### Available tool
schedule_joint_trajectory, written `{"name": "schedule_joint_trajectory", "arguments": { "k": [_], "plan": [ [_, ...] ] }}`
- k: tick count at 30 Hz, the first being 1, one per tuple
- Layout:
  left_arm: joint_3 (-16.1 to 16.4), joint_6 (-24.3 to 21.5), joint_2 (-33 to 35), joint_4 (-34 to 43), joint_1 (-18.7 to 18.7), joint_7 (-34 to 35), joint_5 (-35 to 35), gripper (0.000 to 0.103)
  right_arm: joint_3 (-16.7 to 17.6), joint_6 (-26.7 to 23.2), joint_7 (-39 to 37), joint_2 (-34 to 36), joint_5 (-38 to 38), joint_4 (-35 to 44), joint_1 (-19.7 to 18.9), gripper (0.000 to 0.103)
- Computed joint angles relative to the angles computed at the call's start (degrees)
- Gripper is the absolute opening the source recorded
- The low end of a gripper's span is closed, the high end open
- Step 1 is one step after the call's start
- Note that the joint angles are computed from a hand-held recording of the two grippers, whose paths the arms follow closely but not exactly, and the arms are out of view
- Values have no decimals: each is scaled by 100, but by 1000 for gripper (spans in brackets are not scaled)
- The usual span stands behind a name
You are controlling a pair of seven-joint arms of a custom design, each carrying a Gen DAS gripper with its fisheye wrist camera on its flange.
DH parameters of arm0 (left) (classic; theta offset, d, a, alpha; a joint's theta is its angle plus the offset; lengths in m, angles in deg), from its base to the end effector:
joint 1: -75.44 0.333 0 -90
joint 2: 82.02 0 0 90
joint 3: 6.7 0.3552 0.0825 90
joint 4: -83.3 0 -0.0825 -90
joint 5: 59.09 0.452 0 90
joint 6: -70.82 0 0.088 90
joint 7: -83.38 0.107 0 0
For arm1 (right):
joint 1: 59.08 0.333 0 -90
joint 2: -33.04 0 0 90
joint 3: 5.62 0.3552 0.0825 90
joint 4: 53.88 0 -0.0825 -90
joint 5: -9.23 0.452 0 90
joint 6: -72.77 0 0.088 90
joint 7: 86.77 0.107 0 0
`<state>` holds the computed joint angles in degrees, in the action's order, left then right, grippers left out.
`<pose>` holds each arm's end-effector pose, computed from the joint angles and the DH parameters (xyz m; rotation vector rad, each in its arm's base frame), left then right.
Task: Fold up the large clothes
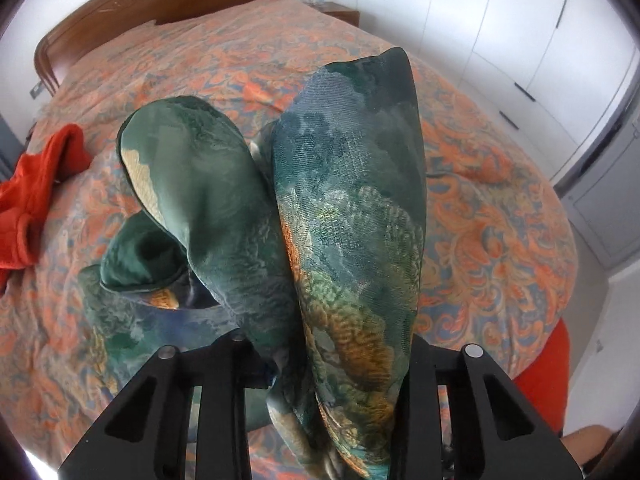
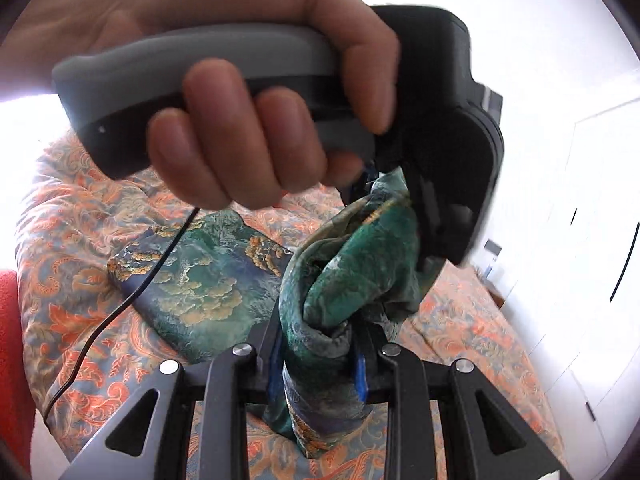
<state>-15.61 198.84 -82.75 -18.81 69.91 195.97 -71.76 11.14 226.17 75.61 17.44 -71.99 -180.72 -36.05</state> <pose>0.6414 -0.1726 0.6253 -1.3902 2.4872 -0.6621 0.4077 0.3944 0.5566 -1.8860 1.0217 -1.1699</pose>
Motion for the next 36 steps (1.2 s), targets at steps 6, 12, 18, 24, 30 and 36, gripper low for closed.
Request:
{"name": "schedule_joint_trajectory", "arguments": {
  "k": [6, 12, 18, 24, 30, 36],
  "plan": [
    [157, -54, 91, 217, 185, 296, -135, 28, -299, 1076, 407, -618, 644, -452, -65, 79],
    [321, 120, 249, 243, 507, 525, -417, 29, -500, 1733, 98, -1331, 1447, -1194, -192, 79],
    [415, 389, 416, 141, 750, 447, -462, 29, -517, 1830, -308, -1175, 2327, -1308, -401, 79],
    [492, 507, 627, 119, 987, 328, -624, 30, -635, 2005, -1301, -251, 3350, -688, -286, 43],
    [570, 531, 717, 49, 1242, 334, -905, 31, -722, 1711, -2820, 1089, 4653, 564, -40, 37],
    [611, 509, 924, 28, 1479, 294, -1336, 34, -745, 1925, -3293, 2055, 5102, 1356, 91, 36]
  ]
}}
